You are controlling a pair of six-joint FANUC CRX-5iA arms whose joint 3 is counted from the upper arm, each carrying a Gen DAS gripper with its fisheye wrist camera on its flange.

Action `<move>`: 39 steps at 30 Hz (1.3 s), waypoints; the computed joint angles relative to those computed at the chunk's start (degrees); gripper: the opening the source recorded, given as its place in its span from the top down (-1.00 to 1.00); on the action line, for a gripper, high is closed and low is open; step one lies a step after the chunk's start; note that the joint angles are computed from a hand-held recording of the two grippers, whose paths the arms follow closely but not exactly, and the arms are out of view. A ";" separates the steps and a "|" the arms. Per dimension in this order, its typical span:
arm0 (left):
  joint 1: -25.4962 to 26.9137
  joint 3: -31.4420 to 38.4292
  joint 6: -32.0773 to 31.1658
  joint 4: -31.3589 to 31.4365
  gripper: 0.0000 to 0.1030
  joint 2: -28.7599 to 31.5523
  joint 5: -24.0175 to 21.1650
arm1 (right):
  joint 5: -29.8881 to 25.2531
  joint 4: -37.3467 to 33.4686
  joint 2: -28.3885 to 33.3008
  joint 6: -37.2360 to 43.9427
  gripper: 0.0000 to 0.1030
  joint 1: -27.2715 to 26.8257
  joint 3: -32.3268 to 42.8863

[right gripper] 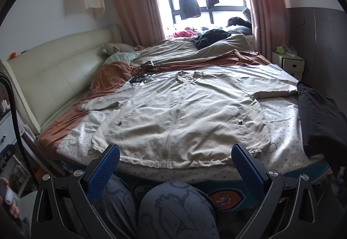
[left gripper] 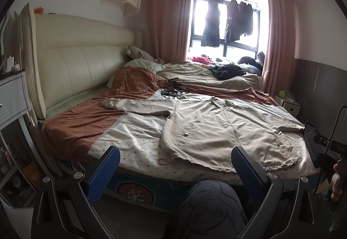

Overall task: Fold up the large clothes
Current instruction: 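Move both grippers toward the beige jacket on the bed, then grasp the jacket sleeve cuff with the left gripper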

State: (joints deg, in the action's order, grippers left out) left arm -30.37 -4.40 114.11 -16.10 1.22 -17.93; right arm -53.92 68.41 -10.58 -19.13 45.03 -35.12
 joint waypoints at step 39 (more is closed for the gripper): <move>8.33 45.08 5.18 1.48 -0.99 33.74 -24.88 | 26.13 -17.83 36.70 25.23 -1.00 -21.92 43.11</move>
State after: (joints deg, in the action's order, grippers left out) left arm -22.04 40.67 119.29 -14.62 34.96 -42.81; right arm -27.78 50.58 26.12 6.10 23.10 7.99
